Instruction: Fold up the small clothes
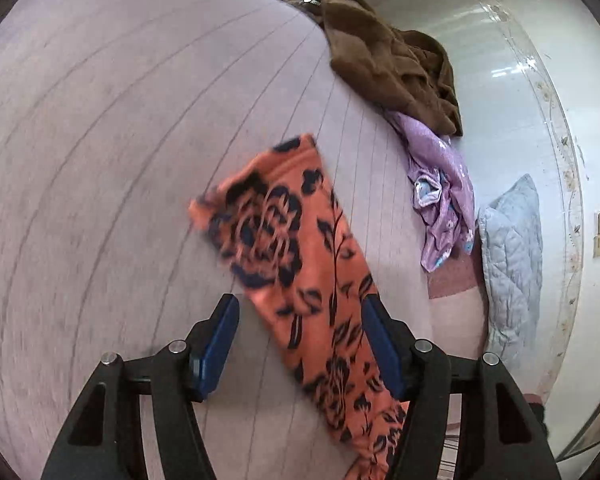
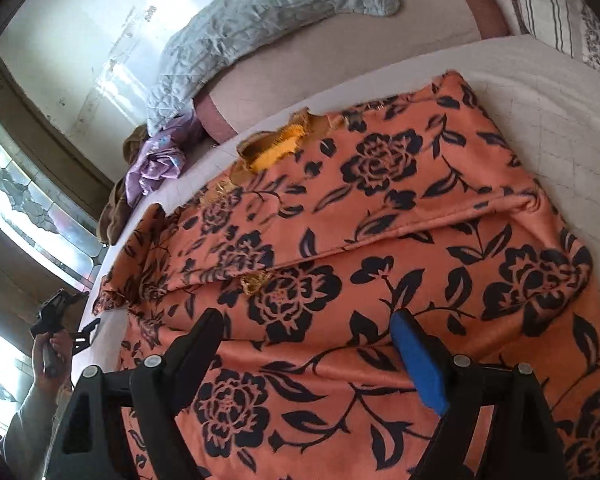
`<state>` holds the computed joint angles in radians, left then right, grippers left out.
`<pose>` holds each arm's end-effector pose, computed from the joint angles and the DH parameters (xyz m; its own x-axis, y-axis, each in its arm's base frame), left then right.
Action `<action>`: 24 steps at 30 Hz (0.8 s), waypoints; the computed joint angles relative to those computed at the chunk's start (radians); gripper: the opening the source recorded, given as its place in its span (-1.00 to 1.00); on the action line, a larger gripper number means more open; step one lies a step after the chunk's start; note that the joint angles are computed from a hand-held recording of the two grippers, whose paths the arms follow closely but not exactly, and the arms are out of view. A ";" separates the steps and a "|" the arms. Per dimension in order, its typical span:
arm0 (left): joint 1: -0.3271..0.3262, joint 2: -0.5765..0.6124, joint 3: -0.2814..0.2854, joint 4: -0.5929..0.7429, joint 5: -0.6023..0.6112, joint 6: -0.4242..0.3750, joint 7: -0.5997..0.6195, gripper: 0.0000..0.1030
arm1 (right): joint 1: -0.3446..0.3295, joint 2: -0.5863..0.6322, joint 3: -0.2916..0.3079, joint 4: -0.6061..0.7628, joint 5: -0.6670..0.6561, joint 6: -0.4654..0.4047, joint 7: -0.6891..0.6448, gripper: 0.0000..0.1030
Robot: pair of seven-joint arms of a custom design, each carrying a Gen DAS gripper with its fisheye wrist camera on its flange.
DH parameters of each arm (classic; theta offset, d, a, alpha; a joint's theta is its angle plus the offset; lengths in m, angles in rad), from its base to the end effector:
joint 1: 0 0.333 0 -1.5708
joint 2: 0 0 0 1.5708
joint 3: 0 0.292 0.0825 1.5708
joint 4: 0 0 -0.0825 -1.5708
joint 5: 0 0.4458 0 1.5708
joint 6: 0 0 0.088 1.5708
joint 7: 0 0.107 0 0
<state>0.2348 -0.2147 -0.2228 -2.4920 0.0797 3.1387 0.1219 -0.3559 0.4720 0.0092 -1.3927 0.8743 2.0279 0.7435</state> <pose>0.5498 -0.0010 0.4028 0.6459 -0.2239 0.7298 -0.1145 -0.9736 -0.1974 0.7359 -0.2205 0.4339 0.2776 -0.8254 -0.4917 -0.8346 0.0464 -0.5490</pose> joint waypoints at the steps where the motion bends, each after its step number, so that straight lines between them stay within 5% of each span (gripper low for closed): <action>1: 0.034 0.006 -0.024 0.008 0.023 -0.006 -0.021 0.24 | -0.002 0.002 0.000 0.001 -0.001 -0.007 0.001 0.70; 5: 0.131 0.018 -0.085 0.029 0.114 -0.042 -0.127 0.06 | 0.000 0.011 0.006 0.015 0.004 -0.009 -0.011 0.71; 7: 0.117 0.024 -0.073 0.090 0.158 -0.237 -0.118 -0.90 | -0.005 0.018 0.009 0.026 0.012 -0.019 -0.009 0.71; 10: 0.078 0.043 -0.043 0.156 0.203 -0.376 -0.083 -0.90 | -0.009 0.025 0.011 0.037 0.018 -0.020 -0.011 0.71; 13: 0.057 0.046 -0.083 0.279 0.435 -0.559 -0.117 -0.90 | -0.008 0.020 0.012 0.032 0.019 -0.008 -0.015 0.71; 18: -0.045 0.093 -0.138 0.492 0.697 -0.586 -0.098 -0.90 | -0.022 0.012 0.016 0.030 0.061 -0.002 -0.026 0.71; 24: -0.229 0.363 -0.195 0.883 0.885 -0.503 0.002 -0.90 | -0.045 0.017 0.017 0.049 0.116 0.000 -0.004 0.71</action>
